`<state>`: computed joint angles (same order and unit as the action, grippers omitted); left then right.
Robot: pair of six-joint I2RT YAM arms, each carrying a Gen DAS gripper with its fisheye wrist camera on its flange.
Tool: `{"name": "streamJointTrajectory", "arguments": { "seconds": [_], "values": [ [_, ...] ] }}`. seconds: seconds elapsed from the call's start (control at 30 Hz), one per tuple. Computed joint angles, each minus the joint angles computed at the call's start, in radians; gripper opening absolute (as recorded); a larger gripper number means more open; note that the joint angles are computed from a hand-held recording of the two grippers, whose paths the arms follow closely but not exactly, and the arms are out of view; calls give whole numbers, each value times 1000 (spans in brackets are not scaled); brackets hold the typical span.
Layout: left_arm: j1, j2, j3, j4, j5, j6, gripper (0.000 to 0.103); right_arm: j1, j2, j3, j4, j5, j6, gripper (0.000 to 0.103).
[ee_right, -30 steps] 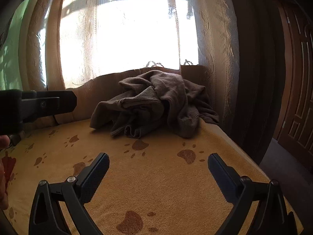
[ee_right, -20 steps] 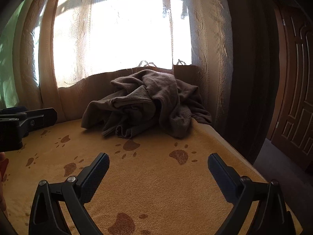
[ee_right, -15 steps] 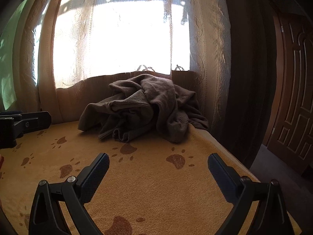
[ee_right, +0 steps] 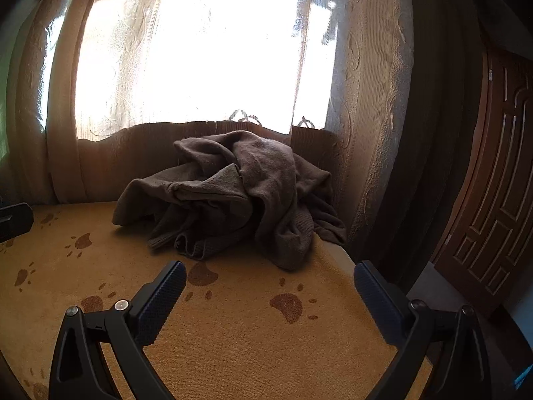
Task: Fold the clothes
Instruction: 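Move both grippers toward the crumpled grey sweater by the window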
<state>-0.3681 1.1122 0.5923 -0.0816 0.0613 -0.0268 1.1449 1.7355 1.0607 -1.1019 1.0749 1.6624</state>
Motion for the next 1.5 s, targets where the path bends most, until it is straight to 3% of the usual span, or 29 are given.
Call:
{"name": "streamJointTrajectory", "arguments": {
  "seconds": [0.27, 0.43, 0.83, 1.23, 1.5],
  "values": [
    [142, 109, 48, 4, 90, -24, 103, -144, 56, 76, 188, 11, -306, 103],
    [184, 163, 65, 10, 108, -32, 103, -170, 85, 95, 318, 4, -426, 103],
    [144, 250, 71, 39, 46, -16, 103, -172, 104, 79, 438, 12, -483, 103],
    [78, 331, 74, 65, -28, -10, 103, -194, 62, -24, 542, -21, -506, 103],
    [104, 364, 91, 53, 20, -27, 103, -302, -194, -380, 1192, -116, -861, 103]
  ]
}}
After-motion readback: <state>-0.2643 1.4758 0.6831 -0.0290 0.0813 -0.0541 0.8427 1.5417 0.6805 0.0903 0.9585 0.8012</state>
